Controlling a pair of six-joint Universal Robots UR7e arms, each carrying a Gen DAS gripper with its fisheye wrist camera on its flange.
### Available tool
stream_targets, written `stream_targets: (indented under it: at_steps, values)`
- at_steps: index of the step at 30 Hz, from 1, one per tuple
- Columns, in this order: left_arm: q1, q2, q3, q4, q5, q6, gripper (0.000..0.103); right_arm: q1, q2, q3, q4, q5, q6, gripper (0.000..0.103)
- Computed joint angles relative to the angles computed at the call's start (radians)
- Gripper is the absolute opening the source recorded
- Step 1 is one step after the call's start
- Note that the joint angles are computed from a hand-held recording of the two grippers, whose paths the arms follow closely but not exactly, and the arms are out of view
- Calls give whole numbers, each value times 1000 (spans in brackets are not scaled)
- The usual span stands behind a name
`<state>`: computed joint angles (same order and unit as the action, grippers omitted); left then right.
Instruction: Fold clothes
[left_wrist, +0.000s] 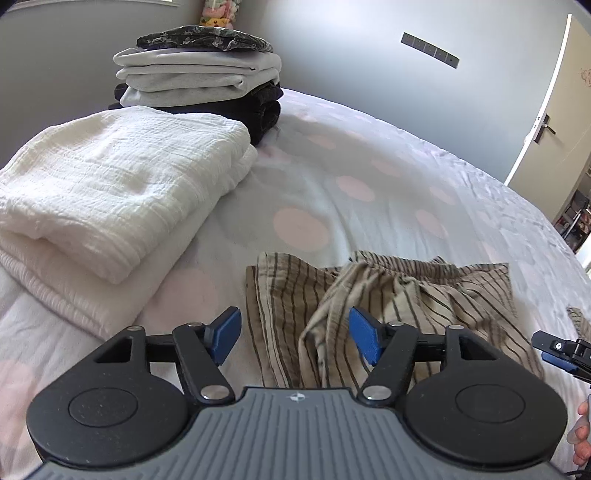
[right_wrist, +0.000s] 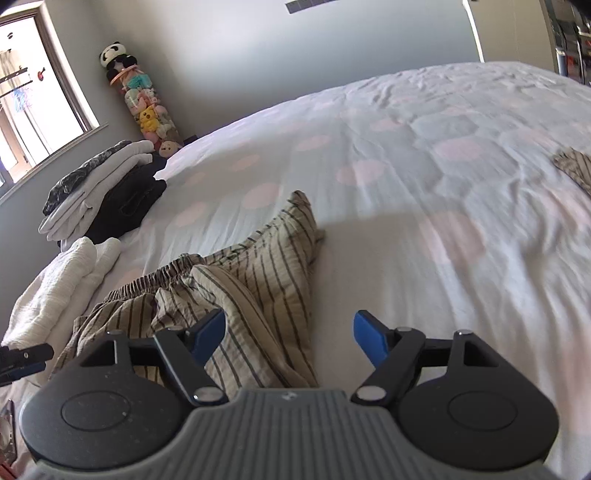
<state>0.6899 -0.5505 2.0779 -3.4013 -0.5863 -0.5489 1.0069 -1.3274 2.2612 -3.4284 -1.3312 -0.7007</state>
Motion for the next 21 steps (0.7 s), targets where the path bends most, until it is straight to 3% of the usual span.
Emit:
stream_targets:
  at_steps: [5, 9, 12, 18, 21]
  values:
    - [34, 13, -22, 16, -5, -9, 77, 33, 101, -44, -83, -6, -21, 83]
    - [42, 15, -14, 0, -18, -20, 79, 47, 156, -84, -81, -18, -57, 83]
    - [45, 23, -15, -24, -26, -10, 83, 46, 168, -103, -52, -16, -75, 83]
    - [65, 26, -40, 87, -25, -48, 86, 37, 187, -138, -37, -6, -63, 84]
    - [70, 48, -58, 78, -7, -19, 87, 38, 199, -150, -44, -2, -62, 85]
